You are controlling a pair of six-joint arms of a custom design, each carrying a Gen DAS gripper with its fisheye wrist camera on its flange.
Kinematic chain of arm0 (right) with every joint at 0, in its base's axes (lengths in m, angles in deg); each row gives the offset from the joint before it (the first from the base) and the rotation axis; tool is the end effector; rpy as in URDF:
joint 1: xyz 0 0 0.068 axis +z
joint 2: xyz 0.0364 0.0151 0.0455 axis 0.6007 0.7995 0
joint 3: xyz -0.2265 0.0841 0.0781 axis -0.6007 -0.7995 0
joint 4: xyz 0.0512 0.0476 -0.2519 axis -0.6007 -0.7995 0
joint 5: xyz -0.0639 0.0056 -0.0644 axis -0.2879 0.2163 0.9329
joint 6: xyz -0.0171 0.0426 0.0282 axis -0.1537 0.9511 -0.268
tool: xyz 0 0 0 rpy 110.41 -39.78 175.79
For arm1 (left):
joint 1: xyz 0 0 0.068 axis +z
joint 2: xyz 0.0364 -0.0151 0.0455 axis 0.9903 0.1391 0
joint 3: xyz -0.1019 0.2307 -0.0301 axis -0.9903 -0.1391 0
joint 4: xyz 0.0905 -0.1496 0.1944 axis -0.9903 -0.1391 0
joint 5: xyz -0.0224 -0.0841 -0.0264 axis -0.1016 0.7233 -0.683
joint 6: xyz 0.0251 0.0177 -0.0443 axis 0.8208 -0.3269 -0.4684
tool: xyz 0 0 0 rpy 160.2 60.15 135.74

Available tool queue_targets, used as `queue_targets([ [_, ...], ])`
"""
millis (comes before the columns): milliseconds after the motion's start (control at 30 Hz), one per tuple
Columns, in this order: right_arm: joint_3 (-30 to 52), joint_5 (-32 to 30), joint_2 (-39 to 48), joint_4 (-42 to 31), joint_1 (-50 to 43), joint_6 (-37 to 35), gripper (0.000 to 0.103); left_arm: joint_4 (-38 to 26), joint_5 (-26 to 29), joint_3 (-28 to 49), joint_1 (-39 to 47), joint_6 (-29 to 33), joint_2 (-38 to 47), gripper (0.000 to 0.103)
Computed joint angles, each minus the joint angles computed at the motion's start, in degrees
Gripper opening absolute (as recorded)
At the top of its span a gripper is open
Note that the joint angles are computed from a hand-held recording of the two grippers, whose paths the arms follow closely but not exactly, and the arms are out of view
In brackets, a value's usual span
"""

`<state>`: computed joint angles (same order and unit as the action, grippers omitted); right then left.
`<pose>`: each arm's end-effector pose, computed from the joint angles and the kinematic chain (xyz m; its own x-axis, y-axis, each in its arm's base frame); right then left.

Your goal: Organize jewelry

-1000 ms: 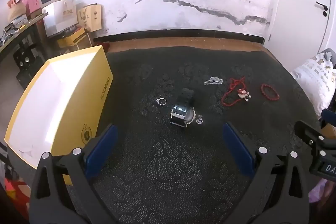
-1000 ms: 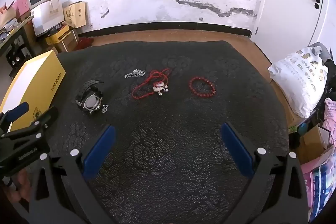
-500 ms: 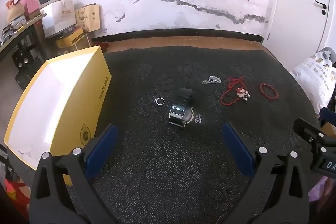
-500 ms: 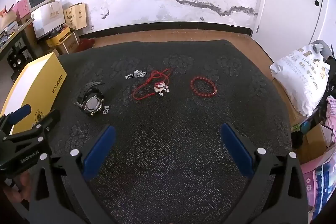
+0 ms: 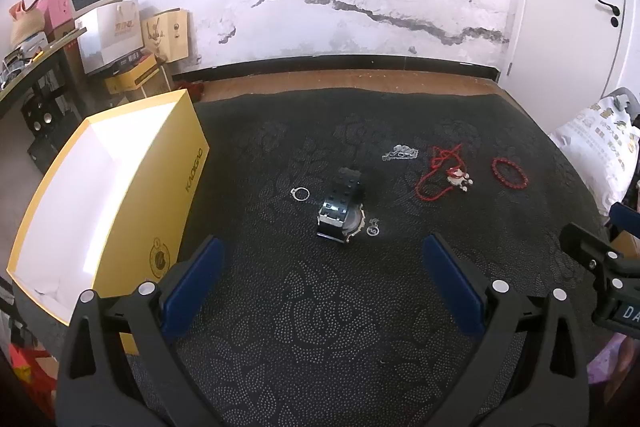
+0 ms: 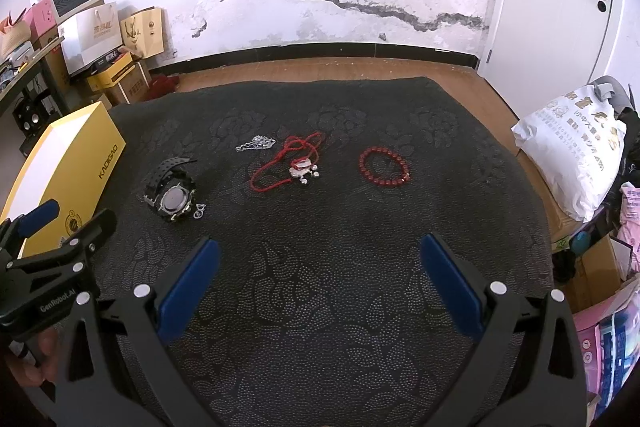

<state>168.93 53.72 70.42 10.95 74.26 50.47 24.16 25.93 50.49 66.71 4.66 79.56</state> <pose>0.2700 0.1969 0.3247 -0.7179 -0.1971 -0.6677 -0.2958 0.9546 0.0362 0.2423 -0.0511 0.3548 -0.6928 -0.1908 -0.6954 -0.3083 0.9502 0.0464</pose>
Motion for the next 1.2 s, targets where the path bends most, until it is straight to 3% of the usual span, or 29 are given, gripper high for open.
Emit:
queue_targets([
  [1200, 0.0, 0.0, -0.2, -0.1, 0.0, -0.1, 0.097, -0.3, 0.8, -0.2, 0.0, -0.1, -0.4, 0.097],
])
